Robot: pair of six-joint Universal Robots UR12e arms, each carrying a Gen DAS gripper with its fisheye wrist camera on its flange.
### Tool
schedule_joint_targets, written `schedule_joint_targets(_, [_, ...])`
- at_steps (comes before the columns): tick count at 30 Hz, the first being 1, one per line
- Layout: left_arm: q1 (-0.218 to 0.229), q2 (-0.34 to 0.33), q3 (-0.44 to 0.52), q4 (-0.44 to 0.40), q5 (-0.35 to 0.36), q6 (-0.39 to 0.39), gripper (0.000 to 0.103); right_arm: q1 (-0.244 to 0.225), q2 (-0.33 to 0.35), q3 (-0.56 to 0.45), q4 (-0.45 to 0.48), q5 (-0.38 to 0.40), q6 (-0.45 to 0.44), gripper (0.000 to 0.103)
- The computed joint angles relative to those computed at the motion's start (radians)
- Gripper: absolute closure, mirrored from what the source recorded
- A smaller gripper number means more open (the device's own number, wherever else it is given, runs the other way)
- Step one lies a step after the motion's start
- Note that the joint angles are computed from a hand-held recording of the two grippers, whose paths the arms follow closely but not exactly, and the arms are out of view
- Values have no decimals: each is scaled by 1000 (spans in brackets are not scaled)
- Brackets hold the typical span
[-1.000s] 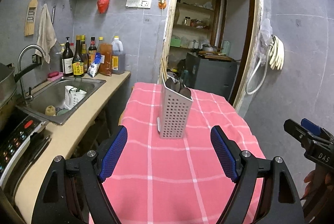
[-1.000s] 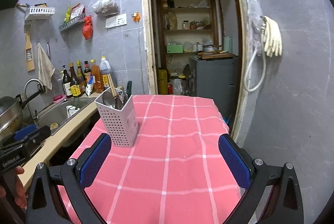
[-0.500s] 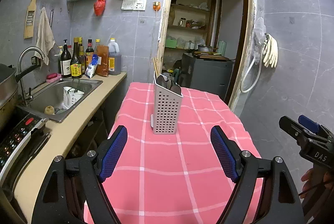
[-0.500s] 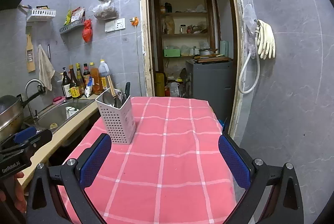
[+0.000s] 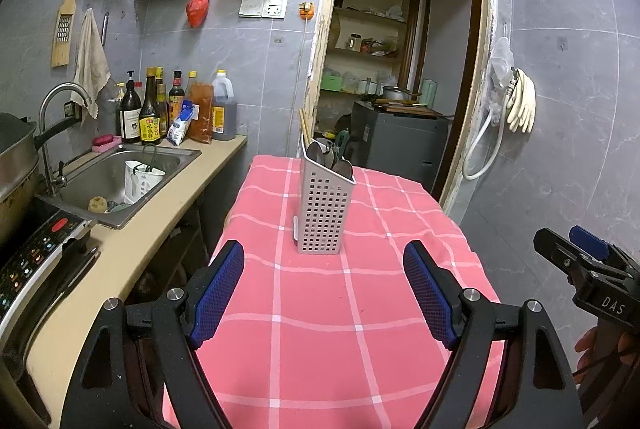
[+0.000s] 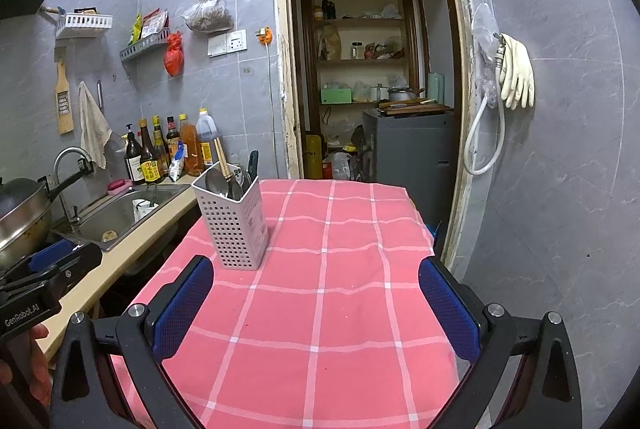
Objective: Organize utensils
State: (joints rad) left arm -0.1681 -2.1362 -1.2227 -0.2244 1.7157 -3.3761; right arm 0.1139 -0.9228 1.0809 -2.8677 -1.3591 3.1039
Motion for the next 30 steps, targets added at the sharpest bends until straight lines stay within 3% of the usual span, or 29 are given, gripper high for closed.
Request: schedule_joint_targets(30, [2, -1, 1, 0, -6, 5, 26, -2, 5, -8, 11, 4, 2, 0])
